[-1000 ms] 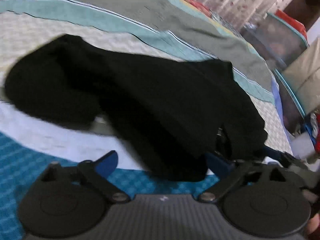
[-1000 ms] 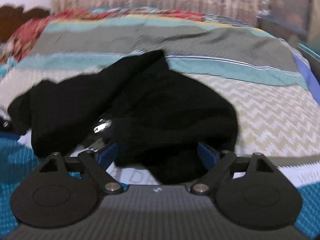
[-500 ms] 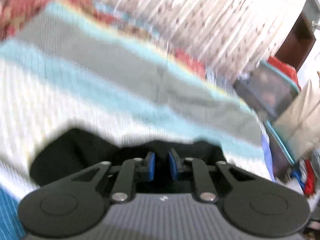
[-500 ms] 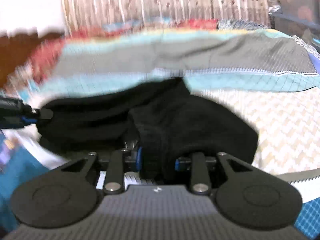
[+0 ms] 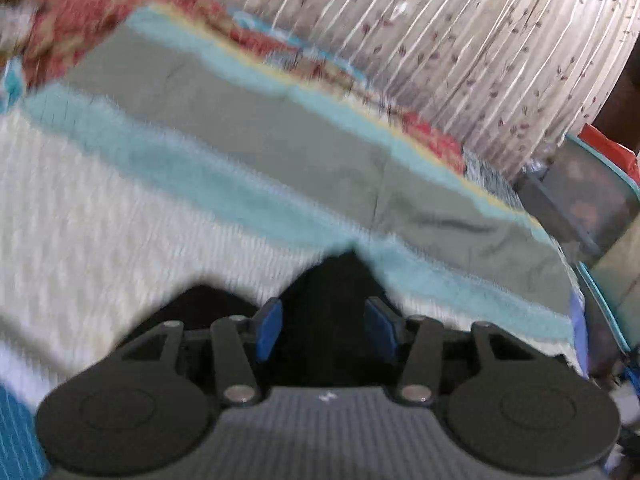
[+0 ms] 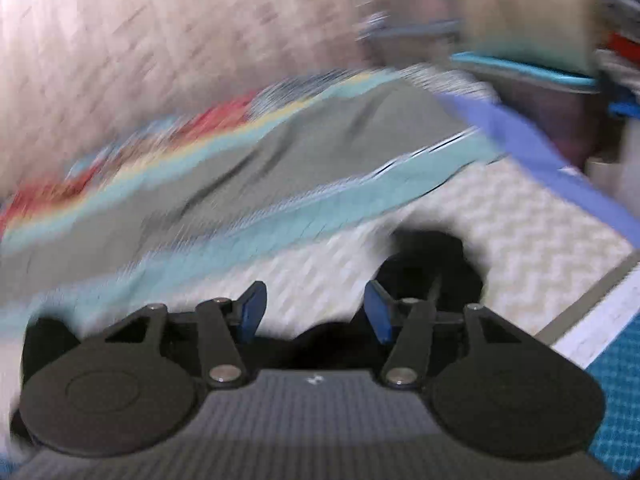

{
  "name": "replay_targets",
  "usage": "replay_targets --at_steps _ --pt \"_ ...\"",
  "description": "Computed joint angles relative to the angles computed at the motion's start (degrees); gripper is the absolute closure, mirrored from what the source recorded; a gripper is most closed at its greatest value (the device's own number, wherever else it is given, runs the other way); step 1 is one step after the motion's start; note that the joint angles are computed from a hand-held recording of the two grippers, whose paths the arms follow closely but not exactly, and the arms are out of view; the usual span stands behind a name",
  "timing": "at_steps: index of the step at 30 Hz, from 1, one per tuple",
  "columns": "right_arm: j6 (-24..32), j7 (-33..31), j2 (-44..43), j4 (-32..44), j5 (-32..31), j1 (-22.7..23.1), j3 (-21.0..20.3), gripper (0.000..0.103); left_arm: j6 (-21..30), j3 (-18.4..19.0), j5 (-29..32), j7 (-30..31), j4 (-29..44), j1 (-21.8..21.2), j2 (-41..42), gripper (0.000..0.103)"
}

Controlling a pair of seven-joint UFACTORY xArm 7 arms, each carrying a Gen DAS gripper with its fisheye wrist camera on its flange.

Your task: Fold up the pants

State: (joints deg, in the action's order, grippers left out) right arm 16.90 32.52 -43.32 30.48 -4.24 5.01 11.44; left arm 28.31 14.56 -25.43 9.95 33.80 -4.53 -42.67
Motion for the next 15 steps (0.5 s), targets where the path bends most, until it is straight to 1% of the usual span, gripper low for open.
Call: replay_targets --at_steps 1,2,3,4,5,6,7,8,9,10,12,13,15 --pt "-0.46 -2.99 1.58 -0.1 0.78 4.52 -1.49 0.044 2.58 0.98 0.15 0.42 -2.06 0.55 -2.63 0.057" --pt "-0.95 -5.75 3.0 -0.33 1.98 8.98 -2.8 0.04 4.98 1.43 0.47 0.51 -4.31 1.48 -5.16 0.057" --pt "-1.51 -7.97 5.57 0.24 3.44 12.84 -3.65 0.036 6.21 1.27 0.63 0.3 -6.33 2.28 -6.92 0.057" --pt "-1.64 -10.82 9.28 1.68 5.63 17.62 -5.23 0.028 8.98 1.65 1.28 0.38 -8.44 3.54 -9.7 0.056" --pt "-1.5 -13.15 12.4 3.1 8.03 21.26 -6.51 0.023 11.78 2.06 1.71 0.47 -9.98 4.41 -11.78 0.056" --pt "-1.48 -13.84 16.07 4.85 10.08 22.96 -6.25 0.022 14.51 2.44 2.07 0.49 -11.5 5.42 -13.96 0.056" --pt "-1.34 -12.73 19.64 6.83 10.8 22.25 -4.83 0.022 16.67 2.74 2.32 0.62 -12.54 6.21 -15.54 0.056" --pt "-1.07 -9.33 23.29 9.03 10.19 19.81 -2.01 0.021 19.46 3.09 2.79 0.9 -13.9 7.26 -17.78 0.056" --pt "-1.02 -4.72 26.35 10.99 9.02 17.19 0.6 0.018 22.17 3.72 3.44 1.57 -14.86 8.39 -19.77 0.056" --pt "-2.67 0.57 29.03 12.27 7.75 14.77 2.5 0.011 24.48 3.99 3.89 2.01 -15.96 9.54 -21.76 0.055" --pt "-7.85 9.62 31.87 13.5 5.97 11.85 4.28 0.009 29.23 4.67 4.78 2.7 -17.99 12.27 -26.13 0.054" --pt "-8.14 12.65 33.48 15.16 6.17 11.57 4.13 0.009 30.92 5.25 5.02 3.07 -18.56 13.45 -27.42 0.053" --pt "-7.37 13.66 34.87 17.23 9.47 13.7 1.85 0.01 33.4 6.37 5.18 3.62 -19.08 15.6 -28.84 0.052"
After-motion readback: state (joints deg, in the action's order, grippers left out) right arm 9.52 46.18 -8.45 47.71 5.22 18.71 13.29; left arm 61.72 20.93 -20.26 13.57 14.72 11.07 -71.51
